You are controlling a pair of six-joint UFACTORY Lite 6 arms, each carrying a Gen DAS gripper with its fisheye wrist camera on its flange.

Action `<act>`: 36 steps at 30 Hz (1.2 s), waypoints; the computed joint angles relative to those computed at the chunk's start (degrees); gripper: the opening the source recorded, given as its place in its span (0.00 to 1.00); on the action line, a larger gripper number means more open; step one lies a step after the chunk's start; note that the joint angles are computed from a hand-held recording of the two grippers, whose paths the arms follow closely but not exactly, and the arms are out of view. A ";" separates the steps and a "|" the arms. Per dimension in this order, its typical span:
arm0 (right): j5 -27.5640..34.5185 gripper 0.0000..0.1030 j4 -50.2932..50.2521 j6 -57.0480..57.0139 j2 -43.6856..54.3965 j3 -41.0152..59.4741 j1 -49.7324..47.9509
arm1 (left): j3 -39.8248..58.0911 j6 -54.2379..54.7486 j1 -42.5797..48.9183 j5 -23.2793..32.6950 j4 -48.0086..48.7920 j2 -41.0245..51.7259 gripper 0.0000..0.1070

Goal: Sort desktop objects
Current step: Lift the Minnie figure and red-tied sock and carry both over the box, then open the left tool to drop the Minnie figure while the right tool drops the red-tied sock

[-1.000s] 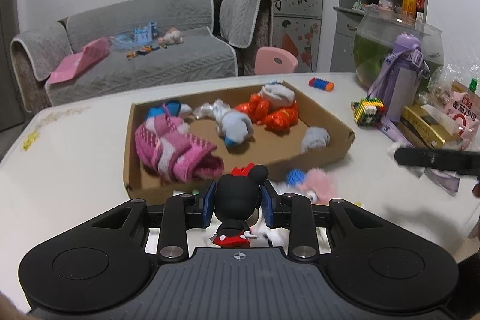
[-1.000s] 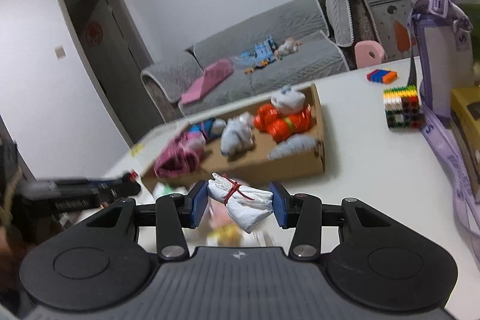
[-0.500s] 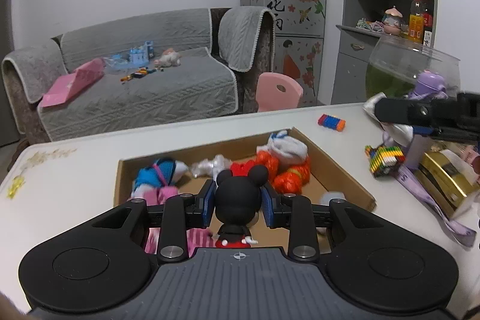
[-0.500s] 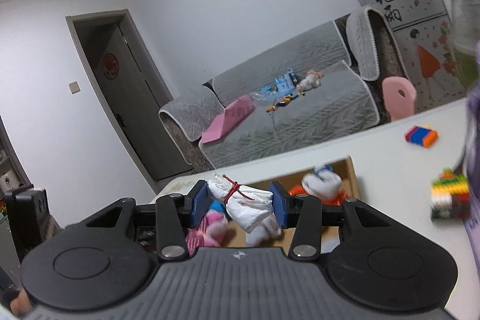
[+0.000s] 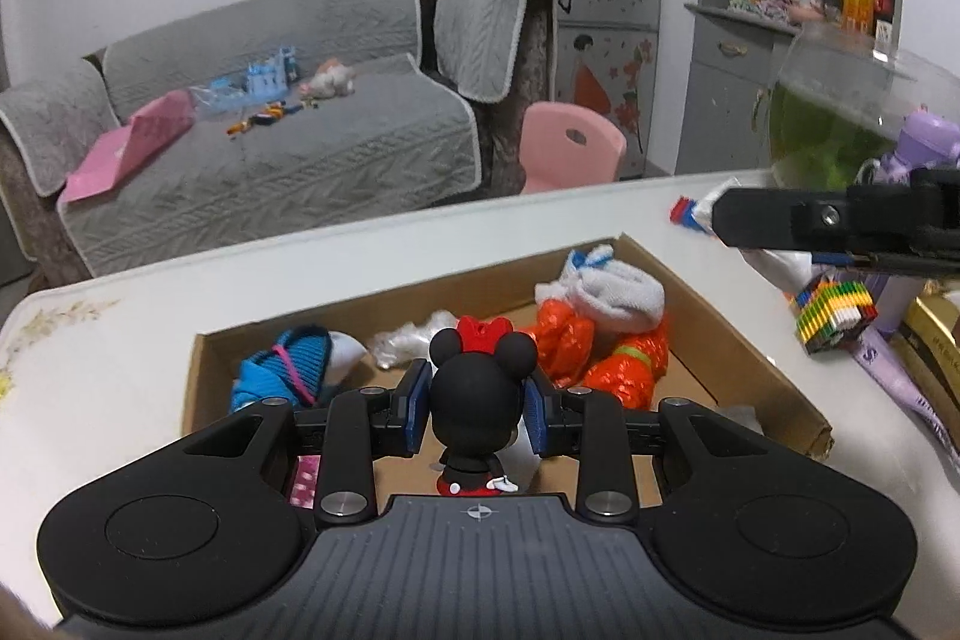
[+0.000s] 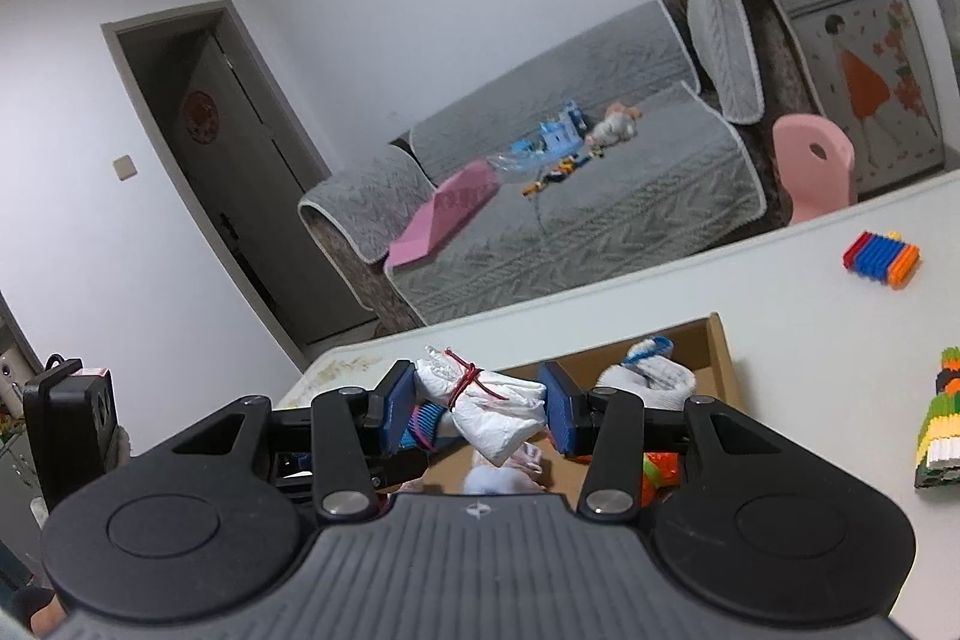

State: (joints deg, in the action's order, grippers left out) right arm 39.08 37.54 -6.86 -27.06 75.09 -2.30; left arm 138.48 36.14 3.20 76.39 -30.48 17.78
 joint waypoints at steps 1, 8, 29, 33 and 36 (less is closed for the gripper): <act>0.12 0.41 -1.31 1.19 0.10 0.23 0.43 | -2.77 0.57 -0.62 -0.77 0.20 -1.62 0.36; 1.42 0.41 -9.40 7.31 1.23 0.00 2.64 | -16.37 2.04 -5.45 -5.02 3.00 -9.42 0.36; 3.73 0.43 -13.08 8.94 4.90 -0.02 4.84 | -23.81 0.95 -10.42 -7.99 7.44 -13.25 0.38; 3.54 0.44 -14.24 9.52 5.19 -0.79 5.52 | -23.85 1.87 -9.15 -7.37 6.65 -13.87 0.38; 3.20 0.44 -15.64 10.48 5.11 -0.90 6.50 | -24.98 2.59 -8.12 -7.17 6.05 -14.88 0.39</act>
